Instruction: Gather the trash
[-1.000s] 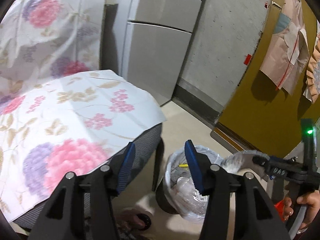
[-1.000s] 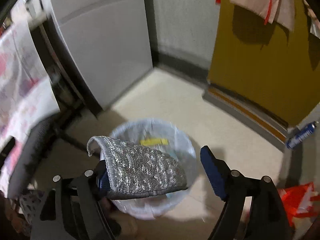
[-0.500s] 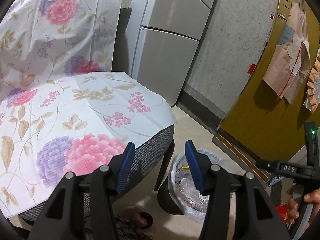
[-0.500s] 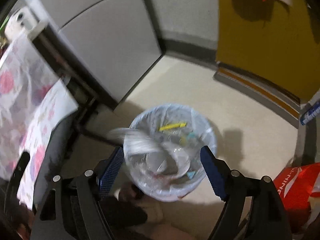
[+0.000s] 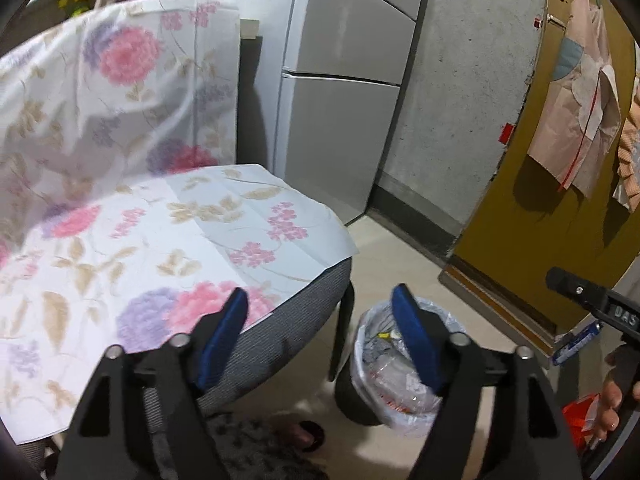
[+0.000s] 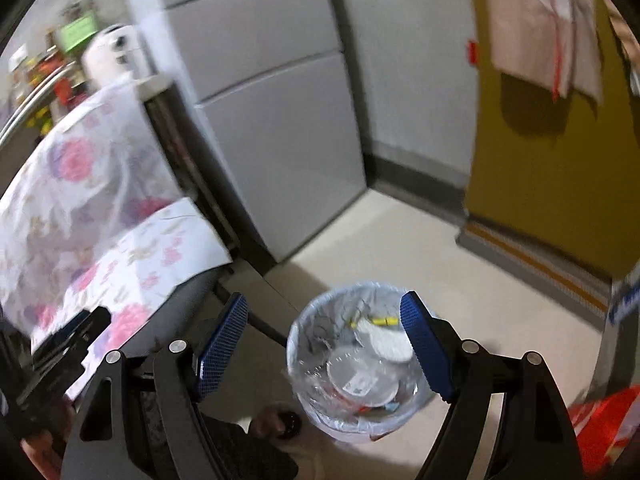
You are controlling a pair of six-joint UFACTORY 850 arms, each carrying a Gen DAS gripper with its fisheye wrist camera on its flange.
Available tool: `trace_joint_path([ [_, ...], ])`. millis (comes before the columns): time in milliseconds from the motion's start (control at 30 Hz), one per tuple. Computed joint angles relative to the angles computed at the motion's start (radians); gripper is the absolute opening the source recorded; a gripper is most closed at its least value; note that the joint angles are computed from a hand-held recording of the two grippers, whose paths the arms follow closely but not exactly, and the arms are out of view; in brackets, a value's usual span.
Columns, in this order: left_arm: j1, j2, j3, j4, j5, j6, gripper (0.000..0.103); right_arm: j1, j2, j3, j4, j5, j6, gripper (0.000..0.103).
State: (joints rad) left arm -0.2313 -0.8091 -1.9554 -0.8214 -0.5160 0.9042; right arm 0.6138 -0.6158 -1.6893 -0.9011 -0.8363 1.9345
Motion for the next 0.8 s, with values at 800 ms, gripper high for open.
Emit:
trace_joint_path([
  [800, 0.097, 0.361, 0.296, 0.355, 0.042, -0.334, 0.096, 0.138, -0.039, -0.302, -0.058, -0.08, -0.36, 0.089],
])
